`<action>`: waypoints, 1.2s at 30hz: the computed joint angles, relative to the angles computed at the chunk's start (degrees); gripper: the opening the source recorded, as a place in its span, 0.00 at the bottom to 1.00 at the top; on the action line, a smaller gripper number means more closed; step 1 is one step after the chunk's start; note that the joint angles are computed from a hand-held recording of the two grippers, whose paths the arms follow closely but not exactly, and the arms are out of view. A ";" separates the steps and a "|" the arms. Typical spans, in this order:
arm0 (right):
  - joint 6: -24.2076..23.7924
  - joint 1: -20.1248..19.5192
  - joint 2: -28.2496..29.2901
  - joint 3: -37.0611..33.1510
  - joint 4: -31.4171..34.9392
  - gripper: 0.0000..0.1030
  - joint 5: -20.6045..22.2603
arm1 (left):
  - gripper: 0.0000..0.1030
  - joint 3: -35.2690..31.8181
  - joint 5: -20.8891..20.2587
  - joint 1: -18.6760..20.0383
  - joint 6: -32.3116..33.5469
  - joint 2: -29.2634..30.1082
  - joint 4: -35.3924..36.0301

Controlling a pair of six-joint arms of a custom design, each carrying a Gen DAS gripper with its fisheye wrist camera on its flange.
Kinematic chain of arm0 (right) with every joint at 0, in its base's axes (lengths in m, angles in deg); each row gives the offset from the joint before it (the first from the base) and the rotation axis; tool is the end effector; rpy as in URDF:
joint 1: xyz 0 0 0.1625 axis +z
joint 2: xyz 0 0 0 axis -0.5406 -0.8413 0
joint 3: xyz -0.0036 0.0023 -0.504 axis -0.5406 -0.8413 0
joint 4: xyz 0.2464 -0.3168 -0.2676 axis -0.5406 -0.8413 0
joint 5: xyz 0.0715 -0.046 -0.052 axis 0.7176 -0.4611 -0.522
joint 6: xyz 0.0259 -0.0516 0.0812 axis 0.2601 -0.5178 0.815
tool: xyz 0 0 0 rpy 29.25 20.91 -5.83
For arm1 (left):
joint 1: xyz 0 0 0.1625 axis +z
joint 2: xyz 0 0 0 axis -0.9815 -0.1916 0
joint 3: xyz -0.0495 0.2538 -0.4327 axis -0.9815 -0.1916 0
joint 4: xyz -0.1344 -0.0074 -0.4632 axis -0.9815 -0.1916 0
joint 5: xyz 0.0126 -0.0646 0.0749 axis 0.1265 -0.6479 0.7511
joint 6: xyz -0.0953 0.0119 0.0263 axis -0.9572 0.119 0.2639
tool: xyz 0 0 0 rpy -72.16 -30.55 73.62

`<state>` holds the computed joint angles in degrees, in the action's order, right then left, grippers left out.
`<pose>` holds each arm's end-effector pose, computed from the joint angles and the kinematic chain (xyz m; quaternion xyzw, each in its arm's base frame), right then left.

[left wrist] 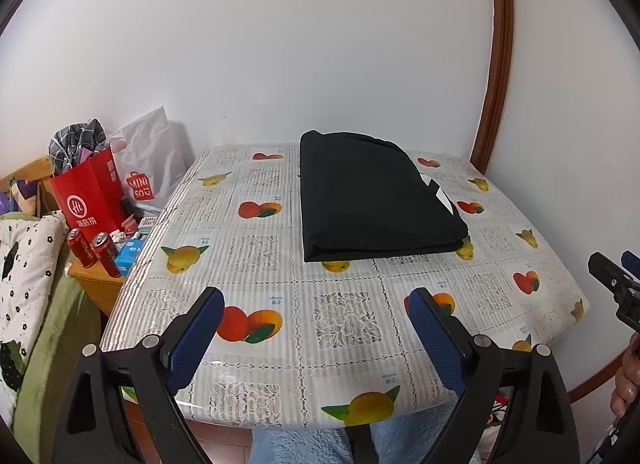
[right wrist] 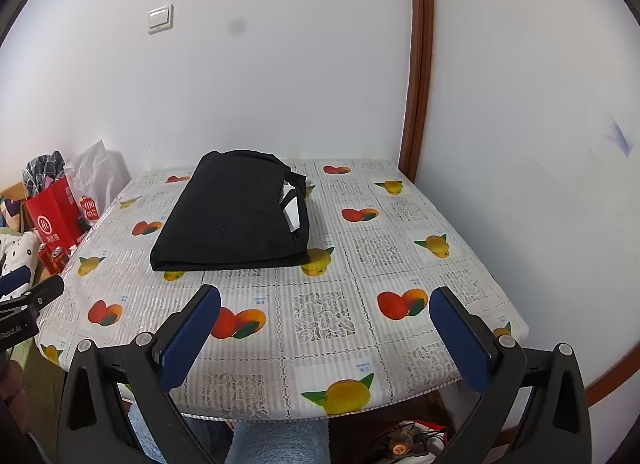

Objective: Fold large clothes

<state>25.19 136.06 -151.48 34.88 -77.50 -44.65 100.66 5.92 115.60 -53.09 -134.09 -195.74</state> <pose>0.2646 -0.7374 0.3980 0.3091 -0.8456 0.3192 0.2960 -0.2661 -0.4824 0.2435 0.0490 0.8057 -0.4524 0.3793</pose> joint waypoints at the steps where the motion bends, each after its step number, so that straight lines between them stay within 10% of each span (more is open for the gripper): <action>1: -0.10 -0.01 -0.01 -0.05 0.00 0.99 -0.08 | 0.90 -0.03 0.06 -0.10 -0.36 -0.02 0.53; 36: -1.15 -0.39 -0.92 0.82 -0.98 0.99 -1.02 | 0.90 0.11 0.01 -1.25 -1.09 0.36 1.41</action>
